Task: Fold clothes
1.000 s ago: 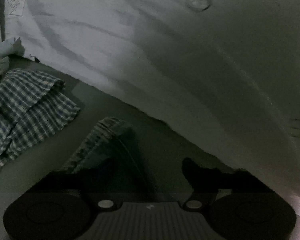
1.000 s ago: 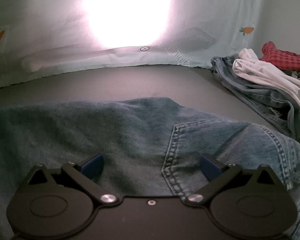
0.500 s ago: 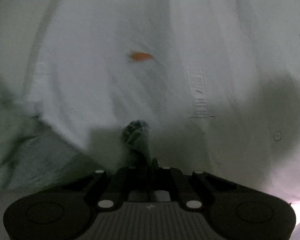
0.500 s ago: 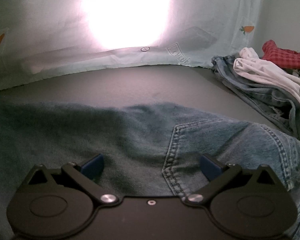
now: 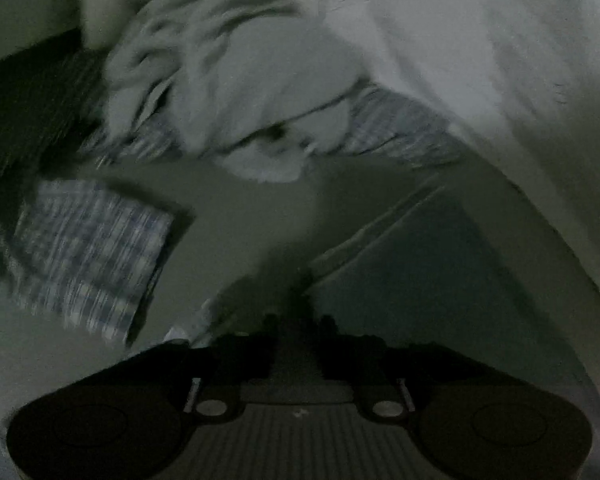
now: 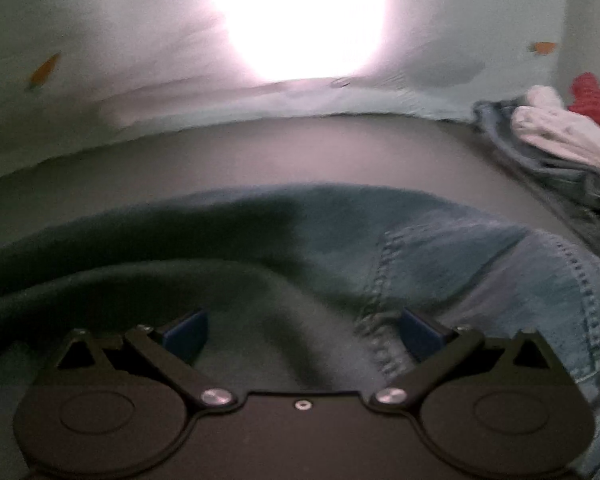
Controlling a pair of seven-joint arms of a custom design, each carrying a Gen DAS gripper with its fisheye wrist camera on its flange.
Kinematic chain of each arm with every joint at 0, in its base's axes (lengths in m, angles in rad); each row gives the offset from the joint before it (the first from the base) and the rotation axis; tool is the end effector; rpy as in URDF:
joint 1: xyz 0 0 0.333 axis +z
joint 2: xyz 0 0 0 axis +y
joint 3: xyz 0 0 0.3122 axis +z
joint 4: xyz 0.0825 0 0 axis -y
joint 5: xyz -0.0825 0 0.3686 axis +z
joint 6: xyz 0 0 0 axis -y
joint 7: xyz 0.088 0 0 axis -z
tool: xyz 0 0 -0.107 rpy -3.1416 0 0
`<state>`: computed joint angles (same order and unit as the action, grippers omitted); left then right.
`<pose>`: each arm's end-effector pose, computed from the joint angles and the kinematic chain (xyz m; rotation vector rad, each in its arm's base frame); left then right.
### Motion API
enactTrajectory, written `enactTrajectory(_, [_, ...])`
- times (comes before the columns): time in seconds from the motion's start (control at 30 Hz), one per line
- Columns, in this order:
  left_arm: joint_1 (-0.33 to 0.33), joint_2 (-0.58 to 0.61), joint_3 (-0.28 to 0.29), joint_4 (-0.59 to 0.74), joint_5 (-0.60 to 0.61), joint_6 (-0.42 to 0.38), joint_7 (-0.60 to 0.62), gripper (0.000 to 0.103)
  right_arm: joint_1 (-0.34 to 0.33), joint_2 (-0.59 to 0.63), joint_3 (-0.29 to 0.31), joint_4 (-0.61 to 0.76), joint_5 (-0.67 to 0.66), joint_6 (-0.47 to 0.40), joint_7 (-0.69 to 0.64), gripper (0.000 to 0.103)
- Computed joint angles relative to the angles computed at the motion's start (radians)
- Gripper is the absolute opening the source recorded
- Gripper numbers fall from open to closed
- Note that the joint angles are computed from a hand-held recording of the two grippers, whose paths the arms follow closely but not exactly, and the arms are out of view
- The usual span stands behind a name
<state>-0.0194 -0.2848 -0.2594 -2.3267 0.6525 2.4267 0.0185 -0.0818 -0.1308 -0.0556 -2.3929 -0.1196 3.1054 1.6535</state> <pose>0.4612 -0.1366 0.4920 -2.3874 0.9053 -0.5518 0.5121 -0.0615 0.4759 -1.6496 1.8331 -0.8448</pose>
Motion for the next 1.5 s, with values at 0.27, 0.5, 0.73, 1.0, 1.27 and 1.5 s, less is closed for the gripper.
enactTrajectory(0.27, [-0.001, 0.270, 0.063, 0.277, 0.138, 0.065, 0.272, 0.056, -0.259, -0.023, 0.213, -0.047, -0.338, 0.079, 0.362, 0.103])
enactTrajectory(0.5, [-0.045, 0.524, 0.155, 0.519, 0.022, 0.101, 0.501, 0.055, -0.158, -0.018, 0.122, -0.019, -0.304, 0.019, 0.329, 0.103])
enactTrajectory(0.73, [-0.114, 0.558, 0.229, 0.545, 0.114, 0.126, 0.405, 0.014, -0.006, -0.015, 0.012, 0.067, -0.138, -0.178, 0.148, 0.101])
enactTrajectory(1.0, [-0.138, 0.574, 0.228, 0.589, 0.112, 0.049, 0.453, 0.015, -0.222, -0.023, 0.074, 0.129, -0.479, -0.096, 0.521, 0.097])
enactTrajectory(1.27, [-0.130, 0.589, 0.220, 0.616, 0.073, 0.026, 0.519, 0.015, -0.226, 0.160, -0.073, 0.335, -0.393, -0.259, 0.514, 0.092])
enactTrajectory(1.5, [-0.144, 0.599, 0.227, 0.639, 0.067, -0.003, 0.553, 0.014, -0.214, 0.237, -0.092, 0.395, 0.085, -0.296, 0.108, 0.081])
